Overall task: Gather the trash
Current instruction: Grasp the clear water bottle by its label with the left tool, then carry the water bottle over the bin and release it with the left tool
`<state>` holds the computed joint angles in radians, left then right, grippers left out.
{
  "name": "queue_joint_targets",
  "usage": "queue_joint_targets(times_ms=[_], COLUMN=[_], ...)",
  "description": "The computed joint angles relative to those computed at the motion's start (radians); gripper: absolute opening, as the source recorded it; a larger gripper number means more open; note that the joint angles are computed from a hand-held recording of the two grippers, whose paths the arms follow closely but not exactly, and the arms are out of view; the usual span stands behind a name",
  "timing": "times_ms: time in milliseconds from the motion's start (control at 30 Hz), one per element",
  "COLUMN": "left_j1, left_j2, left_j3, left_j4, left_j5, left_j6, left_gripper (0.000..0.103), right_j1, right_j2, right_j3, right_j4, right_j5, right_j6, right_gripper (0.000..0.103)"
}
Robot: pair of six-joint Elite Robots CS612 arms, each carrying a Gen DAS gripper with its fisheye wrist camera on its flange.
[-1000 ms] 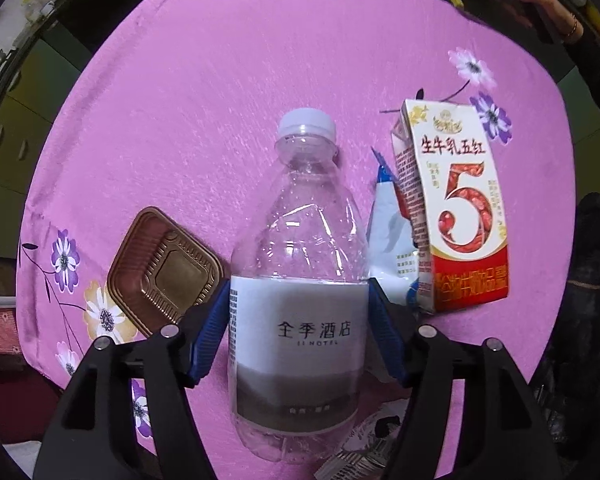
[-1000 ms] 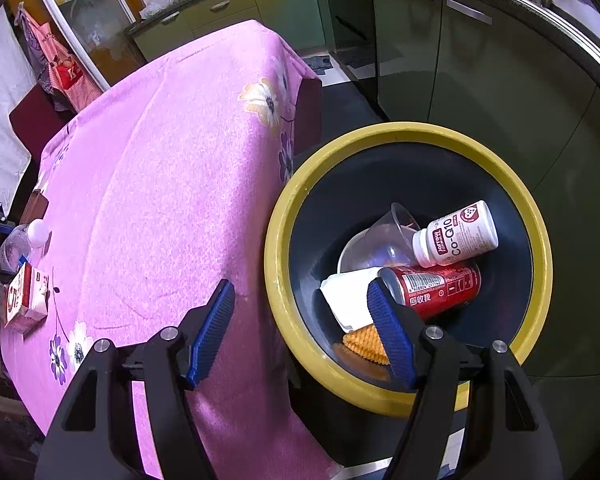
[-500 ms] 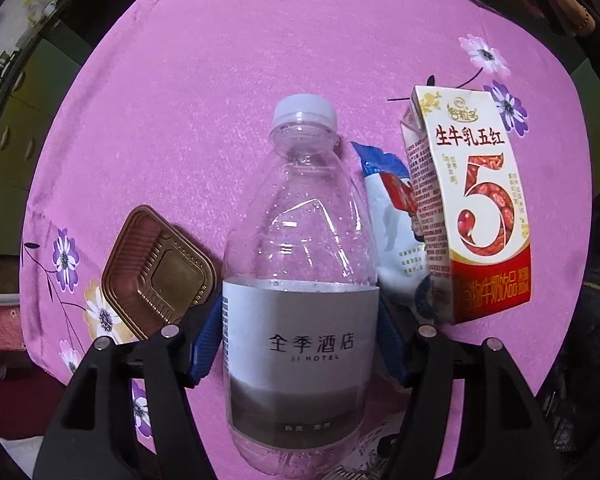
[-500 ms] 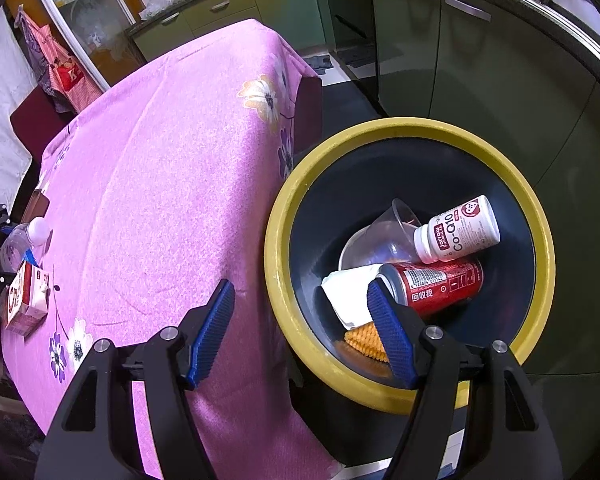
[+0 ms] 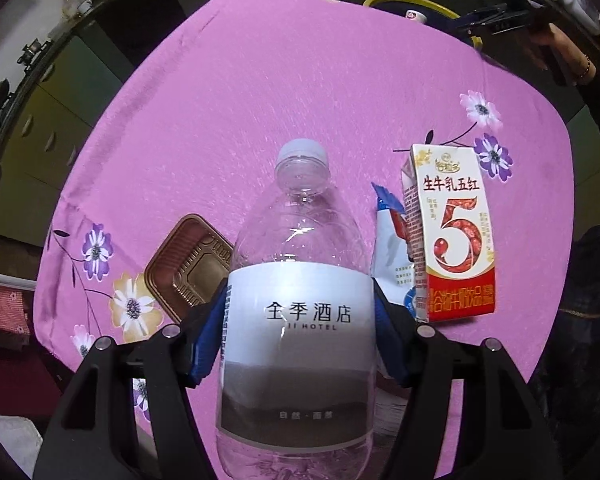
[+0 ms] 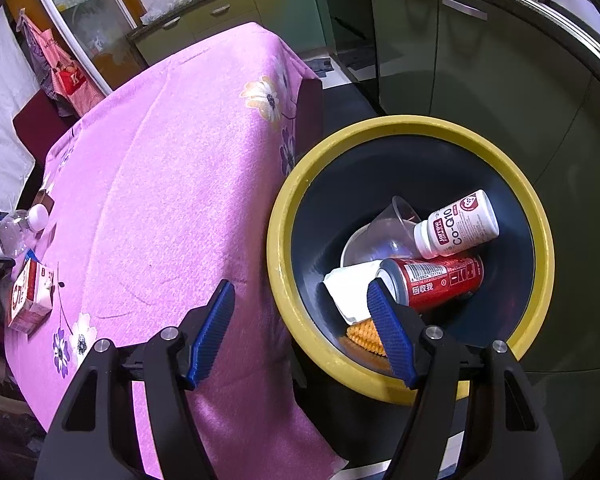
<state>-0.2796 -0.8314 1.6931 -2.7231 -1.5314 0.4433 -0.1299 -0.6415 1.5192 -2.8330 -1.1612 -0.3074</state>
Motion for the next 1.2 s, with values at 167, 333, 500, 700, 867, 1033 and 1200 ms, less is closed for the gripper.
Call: queue_joint_targets(times_ms=[167,333,500,700,867,1033,1200], left_j1=[-0.01,-0.03,-0.066,-0.111,-0.161,-0.198,-0.23], left_j2=[-0.025,-0.047,-0.048,0.003,0.102,0.224,0.334], left_j3=[0.022,0.014,-0.033,-0.169,-0.339,-0.527,-0.687], left_j4=[-0.043,-0.061,-0.047,0.023,0.113,0.221,0.303], left_j5=[0.002,-0.014,-0.058,-0.153,-0.182,-0.189,-0.151], left_j6=[-0.013,-0.016,-0.008,0.029,0.045,0.038,0.034], left_gripper=[0.062,0.062,0.062,0.063,0.063,0.063,0.063], right_j1=[-0.006,-0.022,-0.051,-0.096,-0.129,-0.162,-0.193], right_j2=[-0.009,-0.04,-0.085,-0.142,-0.178,-0.197,-0.202], right_j3=[0.013,0.055,0.116,0.211,0.279,0.338,0.373], right_j4=[-0.016,-0.09,-0.207,-0.386,-0.467,-0.53,-0.569], right_j5=[0.018,0.062,0.126,0.161,0.153,0.15,0.164], right_j6=[0.002,0.025,0.072,0.154,0.185,0.204,0.232], right_gripper=[0.068,0.068,0.068,0.068,0.07,0.07,0.07])
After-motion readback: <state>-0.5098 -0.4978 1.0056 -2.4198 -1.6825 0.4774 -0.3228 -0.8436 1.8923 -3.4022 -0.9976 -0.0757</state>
